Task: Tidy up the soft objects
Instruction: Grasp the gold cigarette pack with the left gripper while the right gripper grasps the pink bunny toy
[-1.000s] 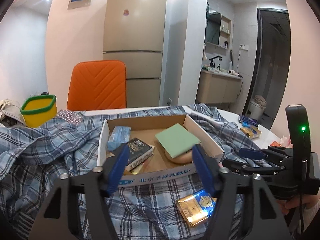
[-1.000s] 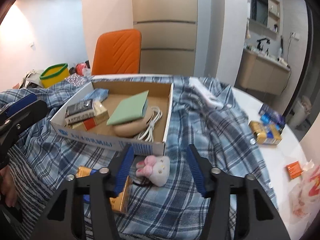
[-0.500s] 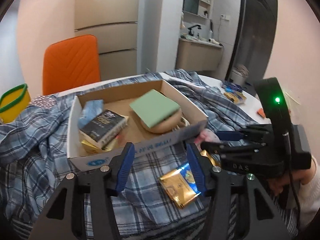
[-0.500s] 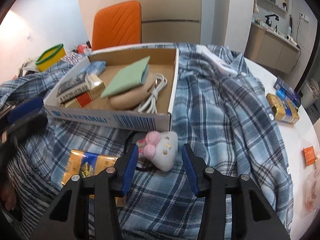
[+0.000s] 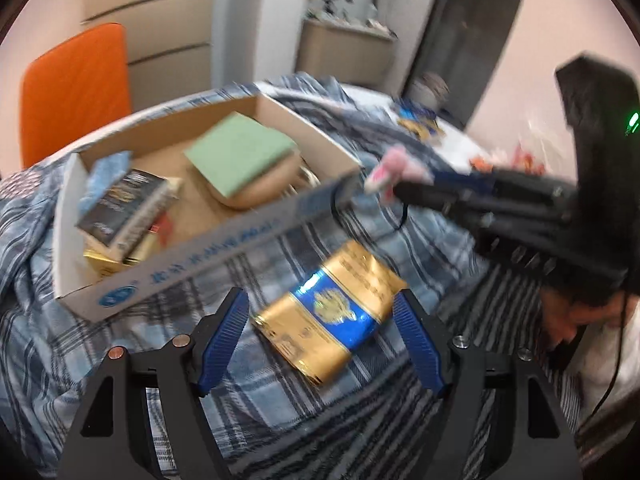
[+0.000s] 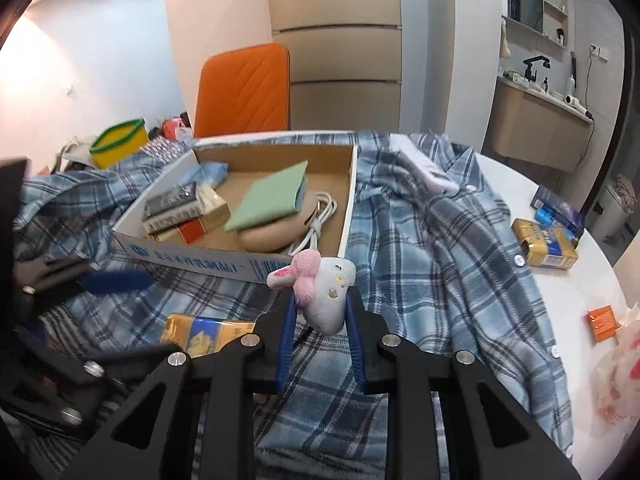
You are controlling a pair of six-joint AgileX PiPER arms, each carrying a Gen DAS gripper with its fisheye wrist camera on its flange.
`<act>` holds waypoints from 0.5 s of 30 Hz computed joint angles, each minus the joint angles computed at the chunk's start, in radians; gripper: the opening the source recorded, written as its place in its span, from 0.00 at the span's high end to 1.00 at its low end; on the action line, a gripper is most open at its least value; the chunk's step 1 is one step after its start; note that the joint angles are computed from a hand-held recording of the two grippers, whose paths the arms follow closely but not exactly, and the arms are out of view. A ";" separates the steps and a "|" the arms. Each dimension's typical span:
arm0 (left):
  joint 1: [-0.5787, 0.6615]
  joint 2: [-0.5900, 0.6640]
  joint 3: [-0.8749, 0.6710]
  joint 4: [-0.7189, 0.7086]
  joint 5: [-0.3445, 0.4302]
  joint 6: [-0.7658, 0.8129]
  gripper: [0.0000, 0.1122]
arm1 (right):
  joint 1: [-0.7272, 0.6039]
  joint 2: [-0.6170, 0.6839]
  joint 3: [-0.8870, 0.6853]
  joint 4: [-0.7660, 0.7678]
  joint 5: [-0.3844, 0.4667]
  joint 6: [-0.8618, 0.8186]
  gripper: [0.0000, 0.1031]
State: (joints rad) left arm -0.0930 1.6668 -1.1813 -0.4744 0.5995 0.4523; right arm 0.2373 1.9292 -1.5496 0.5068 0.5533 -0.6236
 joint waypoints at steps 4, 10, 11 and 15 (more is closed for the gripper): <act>-0.021 0.064 -0.084 0.054 0.097 0.018 0.34 | -0.030 -0.035 0.041 0.024 -0.003 -0.019 0.75; -0.016 0.118 -0.178 0.030 0.162 0.098 0.34 | -0.051 -0.126 0.194 0.122 -0.162 -0.130 0.75; -0.021 0.131 -0.197 0.044 0.179 0.106 0.34 | -0.053 -0.136 0.211 0.159 -0.176 -0.176 0.75; -0.051 0.175 -0.259 0.152 0.183 0.071 0.34 | -0.045 -0.160 0.257 0.276 -0.222 -0.314 0.75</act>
State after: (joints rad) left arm -0.1440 1.8420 -1.4406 -0.3219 0.7828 0.5228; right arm 0.1925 1.7690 -1.2929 0.7832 0.3309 -0.9372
